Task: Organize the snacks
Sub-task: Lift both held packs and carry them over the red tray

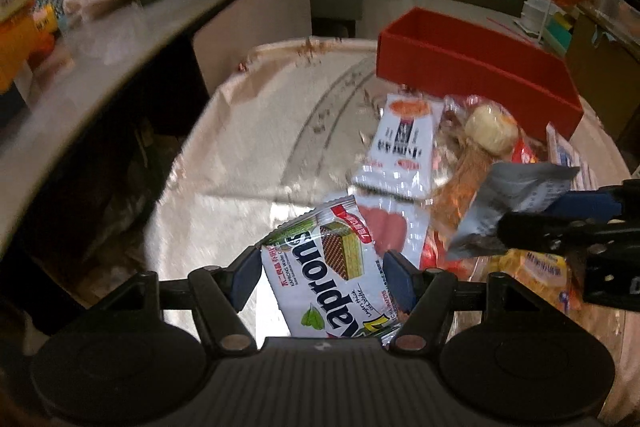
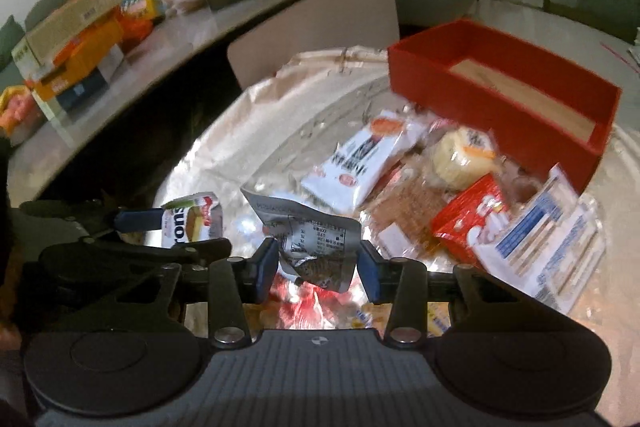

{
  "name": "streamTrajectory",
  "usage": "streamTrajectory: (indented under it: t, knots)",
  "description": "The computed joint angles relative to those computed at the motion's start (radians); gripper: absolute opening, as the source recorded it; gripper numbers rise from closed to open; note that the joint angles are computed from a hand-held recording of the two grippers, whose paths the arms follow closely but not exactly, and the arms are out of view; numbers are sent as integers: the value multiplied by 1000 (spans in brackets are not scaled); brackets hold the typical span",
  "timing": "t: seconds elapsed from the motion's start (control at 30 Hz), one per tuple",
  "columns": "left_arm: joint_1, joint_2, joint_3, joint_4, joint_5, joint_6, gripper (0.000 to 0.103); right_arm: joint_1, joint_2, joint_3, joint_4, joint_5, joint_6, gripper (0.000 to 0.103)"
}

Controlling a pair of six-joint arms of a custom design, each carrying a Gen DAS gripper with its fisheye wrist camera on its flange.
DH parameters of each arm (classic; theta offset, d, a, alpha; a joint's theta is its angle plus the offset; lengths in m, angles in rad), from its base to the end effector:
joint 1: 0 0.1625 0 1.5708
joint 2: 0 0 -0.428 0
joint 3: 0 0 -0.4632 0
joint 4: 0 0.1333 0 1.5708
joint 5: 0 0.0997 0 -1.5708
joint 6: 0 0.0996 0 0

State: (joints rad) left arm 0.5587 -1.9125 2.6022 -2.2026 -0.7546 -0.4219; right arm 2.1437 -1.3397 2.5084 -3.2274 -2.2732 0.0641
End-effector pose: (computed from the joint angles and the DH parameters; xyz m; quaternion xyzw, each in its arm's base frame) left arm -0.1533 -0.3386 0.1971 0.2778 0.8745 -0.2407 0.3165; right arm 0.2764 -0.3013 0.1324 0.1489 -0.9027 0.3199 0.2460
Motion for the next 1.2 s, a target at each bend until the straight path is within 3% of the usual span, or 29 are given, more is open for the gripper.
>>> streamTrajectory:
  t: [0.17,0.43,1.2]
  knots:
    - [-20,74,-37,-142,-7,109,60,29,-24,-4,-89,-47,-29,51]
    - [15,309,-113,-421,-45,255,60,-45,-58,-11,-147,-64,-51,51]
    - [45,674,-292,-698,-55,445,60,-192,-76,-85,-241,-78,-227,51]
